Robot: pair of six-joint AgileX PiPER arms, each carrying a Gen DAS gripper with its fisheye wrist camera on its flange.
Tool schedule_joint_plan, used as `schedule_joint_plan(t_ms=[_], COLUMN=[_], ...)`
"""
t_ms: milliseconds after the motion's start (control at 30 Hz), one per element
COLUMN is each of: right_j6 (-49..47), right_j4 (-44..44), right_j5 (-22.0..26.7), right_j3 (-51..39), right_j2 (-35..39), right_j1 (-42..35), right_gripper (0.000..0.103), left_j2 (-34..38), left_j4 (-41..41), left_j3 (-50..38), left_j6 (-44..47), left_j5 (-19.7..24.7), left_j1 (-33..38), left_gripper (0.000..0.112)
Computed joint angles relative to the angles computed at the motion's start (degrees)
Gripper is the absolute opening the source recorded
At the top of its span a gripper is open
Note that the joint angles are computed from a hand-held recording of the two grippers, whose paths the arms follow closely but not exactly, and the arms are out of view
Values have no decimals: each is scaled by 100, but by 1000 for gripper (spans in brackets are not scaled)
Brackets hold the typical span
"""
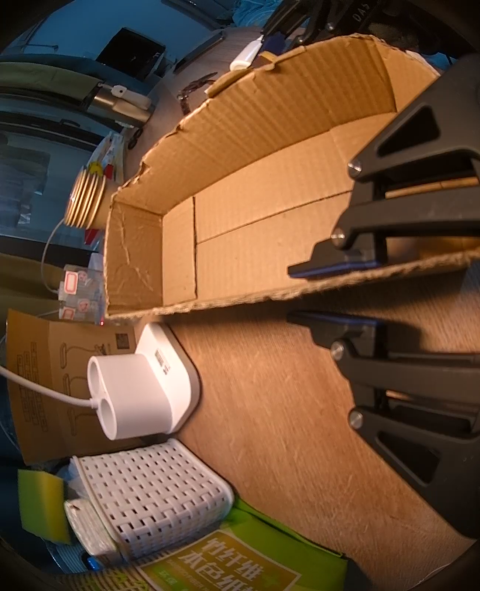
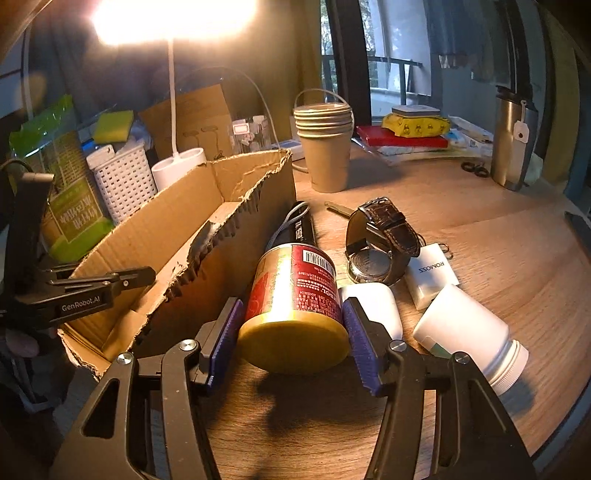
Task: Organize rigid objects
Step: 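Grasp the red can with yellow lid using the right tool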
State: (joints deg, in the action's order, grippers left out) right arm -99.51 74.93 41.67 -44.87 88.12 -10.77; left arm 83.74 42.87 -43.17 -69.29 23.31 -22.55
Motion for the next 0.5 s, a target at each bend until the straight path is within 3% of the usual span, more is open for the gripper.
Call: schedule_joint_plan(t_ms=[500], right_j6=[61], right_j4=[131], right_j5=[519], right_j3=[31], right_j2=[-337], right_j1=[-501], right_gripper=[59], left_j2=[9], left_j4=[28], left_j3=[-5], left_j6=[-15], left_j5=[14], left_j1=[-22], left_gripper=[19])
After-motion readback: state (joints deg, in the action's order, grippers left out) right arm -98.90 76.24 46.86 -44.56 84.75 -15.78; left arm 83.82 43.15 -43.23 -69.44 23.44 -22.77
